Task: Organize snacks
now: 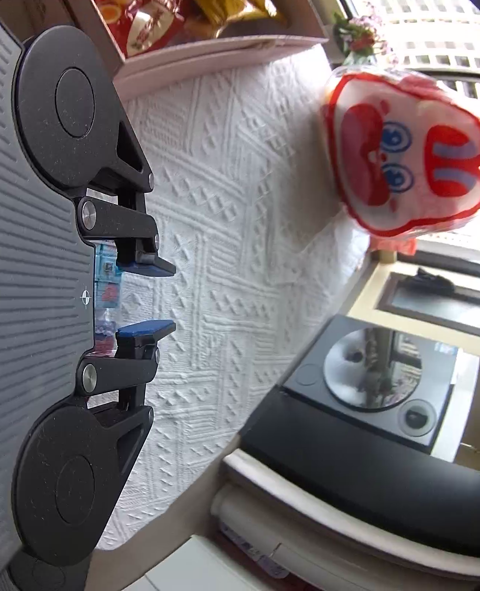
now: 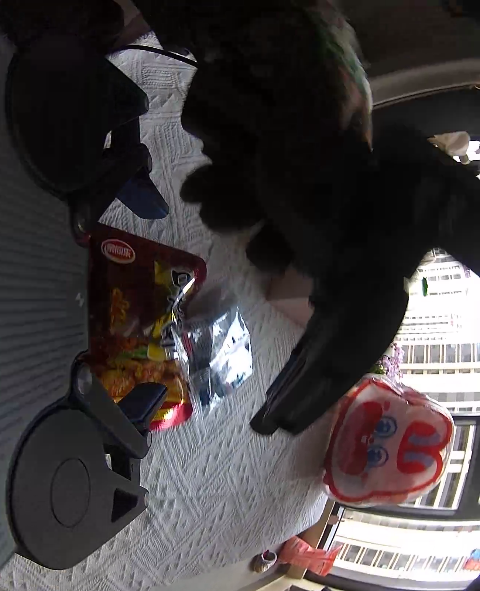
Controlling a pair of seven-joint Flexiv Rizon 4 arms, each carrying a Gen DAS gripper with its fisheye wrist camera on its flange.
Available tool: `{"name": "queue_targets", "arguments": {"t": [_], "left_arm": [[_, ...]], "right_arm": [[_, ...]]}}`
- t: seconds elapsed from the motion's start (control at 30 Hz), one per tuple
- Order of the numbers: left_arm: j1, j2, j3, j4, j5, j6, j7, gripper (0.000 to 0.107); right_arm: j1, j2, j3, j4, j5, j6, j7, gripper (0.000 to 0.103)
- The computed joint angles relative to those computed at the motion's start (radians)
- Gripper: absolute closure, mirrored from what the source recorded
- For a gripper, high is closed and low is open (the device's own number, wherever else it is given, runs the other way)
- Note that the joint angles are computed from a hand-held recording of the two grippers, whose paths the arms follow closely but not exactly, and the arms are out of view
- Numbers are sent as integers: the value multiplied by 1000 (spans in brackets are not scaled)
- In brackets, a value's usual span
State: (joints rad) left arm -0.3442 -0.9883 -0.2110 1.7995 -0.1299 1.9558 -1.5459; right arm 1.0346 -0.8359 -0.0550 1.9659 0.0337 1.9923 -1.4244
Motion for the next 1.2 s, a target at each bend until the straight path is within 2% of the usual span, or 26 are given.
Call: {"name": "queue_targets", "arguments": {"t": [0.03,0.1,0.27,0.37,0.43,0.5,0.6,0.7,0.73,0.83,0.93,0.97,1.03,1.07,1.1,1.17,1.2], "left_arm": [[9,-2,-7,2,11,-14,9,78],[3,8,5,38,27,19,15,78],[30,62,-7,192,43,118,-44,79],[79,86,-36,298,77,206,-115,79],[53,108,-3,364,55,288,-162,80],[-25,144,63,440,-25,377,-191,79],[-63,186,87,549,-100,477,-256,79],[-46,220,72,617,-112,485,-325,79],[-67,229,87,628,-127,475,-338,79],[-209,240,148,631,-292,470,-249,79],[-255,223,155,588,-377,454,-207,79],[-297,211,170,561,-438,443,-164,79],[-406,188,205,490,-608,378,-12,79],[-440,172,208,449,-679,337,77,79],[-447,164,205,423,-697,295,126,79],[-498,126,227,369,-746,284,239,54],[-522,114,235,349,-780,274,300,47]], "right_arm": [[34,-4,-34,4,18,-1,-7,9],[79,-9,-91,11,60,-7,-10,9],[32,-20,-87,-8,111,-8,59,9],[46,-49,-117,-37,123,-4,90,9],[133,-88,-212,-66,189,-19,104,8],[191,-111,-288,-84,217,-55,128,8],[197,-117,-301,-80,202,-52,155,8],[181,-119,-292,-81,183,-43,166,6],[182,-120,-293,-81,181,-42,168,6],[183,-124,-297,-83,177,-41,174,6],[188,-123,-300,-79,179,-37,178,6],[189,-123,-301,-79,179,-38,180,6],[190,-124,-302,-77,181,-36,182,5],[189,-124,-300,-77,182,-34,183,5],[188,-124,-298,-76,183,-30,184,5],[181,-123,-290,-75,182,-24,183,5],[176,-122,-285,-75,181,-21,182,5]]}}
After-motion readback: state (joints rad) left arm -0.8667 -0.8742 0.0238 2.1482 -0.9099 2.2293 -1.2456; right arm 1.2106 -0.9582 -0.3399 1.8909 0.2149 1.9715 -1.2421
